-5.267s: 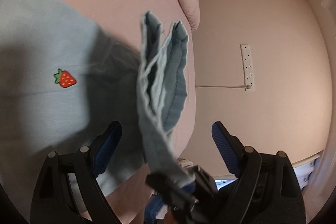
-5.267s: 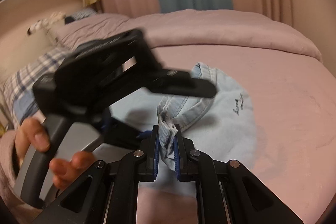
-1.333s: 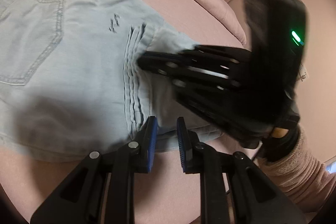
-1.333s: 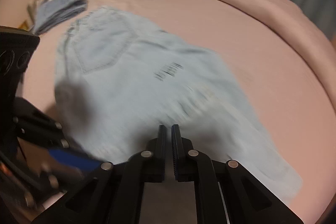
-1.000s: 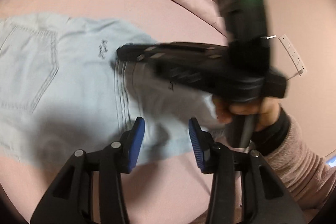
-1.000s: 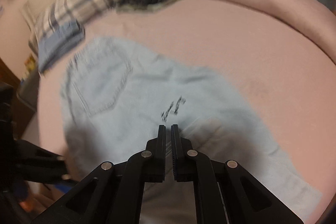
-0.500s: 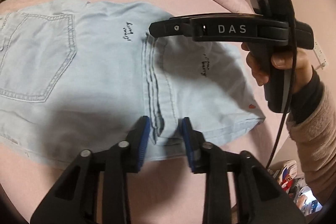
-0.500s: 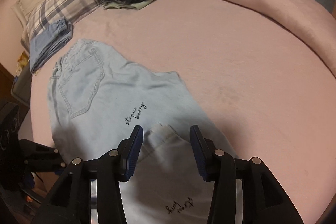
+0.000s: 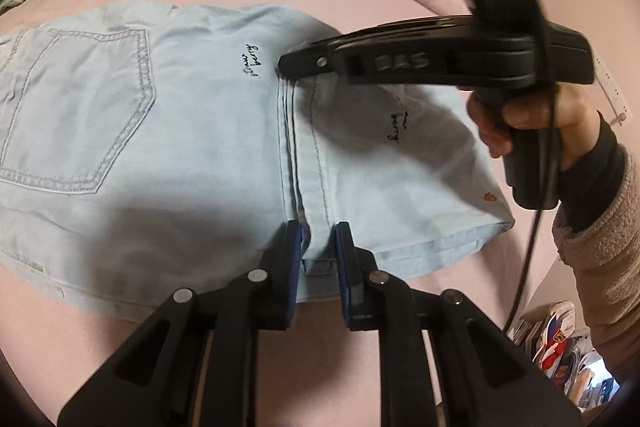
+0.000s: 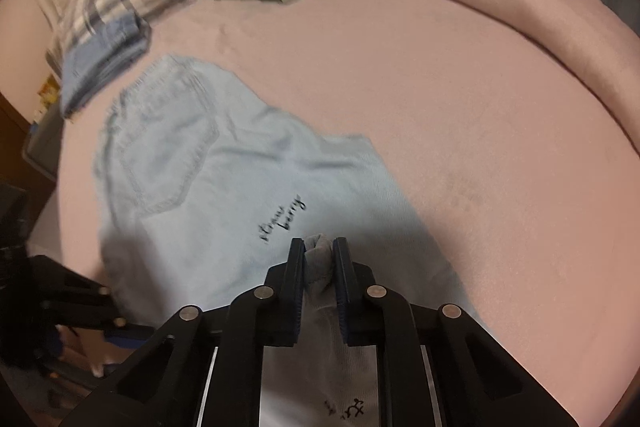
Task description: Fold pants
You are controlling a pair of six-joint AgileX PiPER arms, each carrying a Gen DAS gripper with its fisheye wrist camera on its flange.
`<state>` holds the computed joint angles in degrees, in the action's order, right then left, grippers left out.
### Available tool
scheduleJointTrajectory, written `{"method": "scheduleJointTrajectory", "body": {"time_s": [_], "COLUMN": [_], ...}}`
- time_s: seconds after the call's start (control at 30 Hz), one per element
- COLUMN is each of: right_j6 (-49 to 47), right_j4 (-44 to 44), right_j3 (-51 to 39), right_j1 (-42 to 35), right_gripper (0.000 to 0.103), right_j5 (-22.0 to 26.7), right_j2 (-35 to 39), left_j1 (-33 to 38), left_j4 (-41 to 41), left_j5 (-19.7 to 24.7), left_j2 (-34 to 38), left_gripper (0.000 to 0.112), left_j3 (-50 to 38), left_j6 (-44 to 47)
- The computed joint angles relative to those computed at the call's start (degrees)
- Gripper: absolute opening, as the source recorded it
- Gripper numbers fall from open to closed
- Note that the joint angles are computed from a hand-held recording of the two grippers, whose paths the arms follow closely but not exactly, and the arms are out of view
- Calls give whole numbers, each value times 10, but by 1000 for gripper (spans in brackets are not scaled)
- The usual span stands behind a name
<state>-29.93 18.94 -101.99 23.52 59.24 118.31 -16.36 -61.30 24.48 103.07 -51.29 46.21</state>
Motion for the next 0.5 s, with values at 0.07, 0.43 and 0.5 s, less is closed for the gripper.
{"method": "scheduleJointTrajectory", "body": {"time_s": [0.07, 0.43, 0.5], "right_j6": [14, -9, -7], "right_j4": [-6, 44, 42], "right_j3": [4, 142, 172], "right_j1": [4, -24, -31], "right_gripper": [15, 44, 44], "right_j5": [-16, -127, -140], "right_j2": [6, -124, -150], "left_j1": [5, 15, -1], "left_j4": [12, 10, 10], "left_j5": [11, 24, 20], "left_j2": [0, -51, -56], "left_gripper": [20, 26, 26], "left_j3": [-6, -2, -4], "left_j6": [-18, -16, -14]}}
